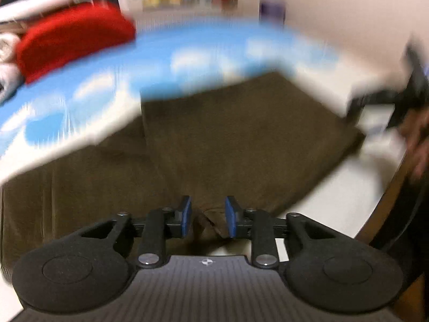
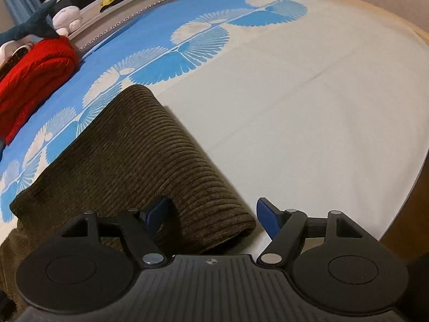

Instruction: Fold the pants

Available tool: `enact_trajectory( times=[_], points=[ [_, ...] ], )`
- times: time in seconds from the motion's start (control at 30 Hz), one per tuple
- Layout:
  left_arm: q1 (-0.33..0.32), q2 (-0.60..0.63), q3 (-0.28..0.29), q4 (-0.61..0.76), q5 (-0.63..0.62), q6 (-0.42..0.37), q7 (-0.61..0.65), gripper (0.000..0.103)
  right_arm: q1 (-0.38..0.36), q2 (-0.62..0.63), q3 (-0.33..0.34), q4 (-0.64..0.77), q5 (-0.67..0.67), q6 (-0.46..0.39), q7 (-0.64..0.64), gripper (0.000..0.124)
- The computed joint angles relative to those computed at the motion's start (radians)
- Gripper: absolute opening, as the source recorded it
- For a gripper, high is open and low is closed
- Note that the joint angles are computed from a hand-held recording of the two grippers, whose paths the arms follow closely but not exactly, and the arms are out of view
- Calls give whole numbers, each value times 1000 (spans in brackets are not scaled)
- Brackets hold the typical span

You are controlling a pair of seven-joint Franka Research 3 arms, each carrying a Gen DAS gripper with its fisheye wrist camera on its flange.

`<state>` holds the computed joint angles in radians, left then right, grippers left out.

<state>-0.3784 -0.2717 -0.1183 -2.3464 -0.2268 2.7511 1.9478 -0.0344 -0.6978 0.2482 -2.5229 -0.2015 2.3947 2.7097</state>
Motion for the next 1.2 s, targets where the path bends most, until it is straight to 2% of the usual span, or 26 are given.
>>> enact_trajectory(
  times=[0.03, 0.17, 0.27, 0.4, 0.47, 0.53, 0.67, 0.8, 0.93, 1.03, 1.1, 1.17, 1.2],
  points=[
    [6, 8, -4, -1, 19, -6, -10, 31, 4, -4, -5, -4, 6, -2, -1, 75],
    [-11, 3, 23, 13, -69, -25, 28, 31, 10, -1, -18, -11, 31, 3, -6, 74],
    [-3, 1, 21, 18, -86, -42, 34, 32, 10, 1, -18, -15, 34, 16, -11, 70],
    [0, -5, 17, 19, -93, -44, 48, 32, 4, 5, 0, -4, 9, 9, -21, 55],
    [-1, -12, 21, 20, -106, -49, 52, 32, 0, -1, 9, -4, -6, 16, -17, 41],
    [-2, -14, 25, 21, -122, -47, 55, 33, -4, -13, 22, -3, -23, 30, -11, 34],
    [-7, -19, 36, 29, -166, -40, 51, 36, -32, -52, 82, 0, -127, 117, -28, 28],
    [-12, -16, 58, 50, -245, -16, 43, 45, -62, -82, 171, 11, -288, 277, -133, 27],
    [-46, -8, 123, 97, -467, -18, 93, 60, -78, -81, 248, 11, -383, 464, -267, 26],
    [-62, 4, 188, 145, -726, -115, 166, 69, -53, -43, 275, 17, -404, 559, -381, 26],
    [-61, 17, 228, 173, -890, -211, 209, 75, -20, -2, 280, 23, -410, 599, -470, 26],
    [-44, 32, 239, 192, -974, -281, 225, 75, 17, 37, 279, 28, -408, 620, -554, 26],
    [-31, 44, 234, 203, -976, -306, 214, 75, 44, 59, 272, 30, -403, 626, -600, 26]
  ],
)
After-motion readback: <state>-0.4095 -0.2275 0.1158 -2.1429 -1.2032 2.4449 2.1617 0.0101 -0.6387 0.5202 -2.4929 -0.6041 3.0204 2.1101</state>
